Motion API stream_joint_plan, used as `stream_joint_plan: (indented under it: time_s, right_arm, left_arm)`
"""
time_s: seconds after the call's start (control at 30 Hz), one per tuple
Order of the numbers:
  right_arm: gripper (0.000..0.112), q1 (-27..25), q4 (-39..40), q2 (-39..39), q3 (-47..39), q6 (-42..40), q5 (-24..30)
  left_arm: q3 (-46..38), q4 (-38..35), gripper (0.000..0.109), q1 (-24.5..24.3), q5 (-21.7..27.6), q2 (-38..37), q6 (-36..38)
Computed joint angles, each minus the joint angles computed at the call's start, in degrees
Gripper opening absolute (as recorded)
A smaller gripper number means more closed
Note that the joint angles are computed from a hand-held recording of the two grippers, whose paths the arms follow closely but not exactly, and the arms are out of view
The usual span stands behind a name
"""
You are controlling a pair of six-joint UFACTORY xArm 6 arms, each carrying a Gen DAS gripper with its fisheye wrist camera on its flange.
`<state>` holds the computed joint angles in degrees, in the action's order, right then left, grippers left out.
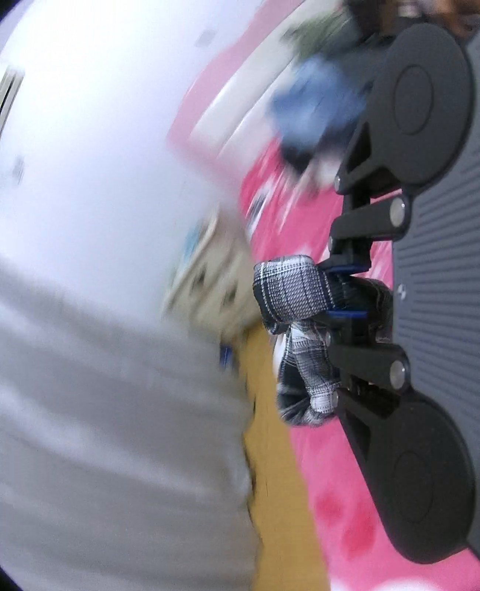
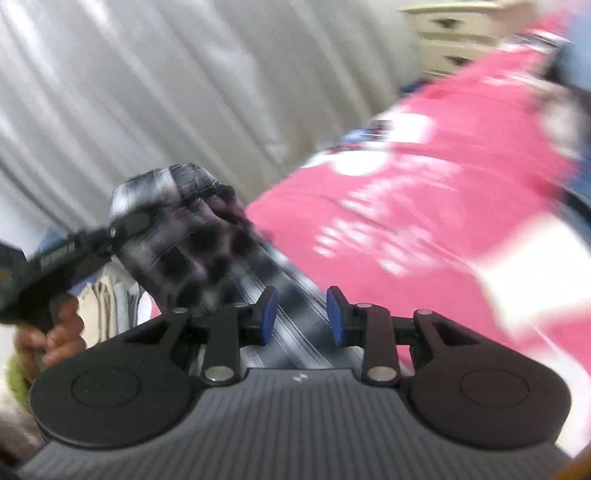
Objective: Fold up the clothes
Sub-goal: 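Grasp the black-and-white plaid garment with the left gripper while the right gripper grasps it, then lift and carry the plaid garment onto the bedspread between both grippers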
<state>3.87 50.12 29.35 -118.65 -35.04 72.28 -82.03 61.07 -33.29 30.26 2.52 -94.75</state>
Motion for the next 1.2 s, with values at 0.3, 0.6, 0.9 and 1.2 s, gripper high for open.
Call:
stream_joint_plan:
  time_s: [0.3, 0.6, 0.9, 1.2]
  right_arm:
    - [0.03, -23.8, 3.4, -29.5, 36.4, 5.2, -4.6]
    - [0.041, -28.1, 3.4, -34.9, 48.7, 6.5, 2.5]
    - [0.044, -19.1, 11.8, -24.7, 43.2, 7.0, 1.0]
    - [0.044, -7.7, 8.5, -28.2, 45.3, -22.5, -9.2]
  left_arm:
    - [-7.0, -25.5, 0.019, -12.5, -8.3, 15.6, 42.2]
    - [-4.4, -56.3, 0.052, -13.9, -5.0, 13.5, 84.6]
    - [-14.8, -61.7, 0.055, -7.1, 0.6, 17.7, 68.7]
    - [-26.0, -63.8, 0.043, -5.3, 8.9, 25.7, 62.7]
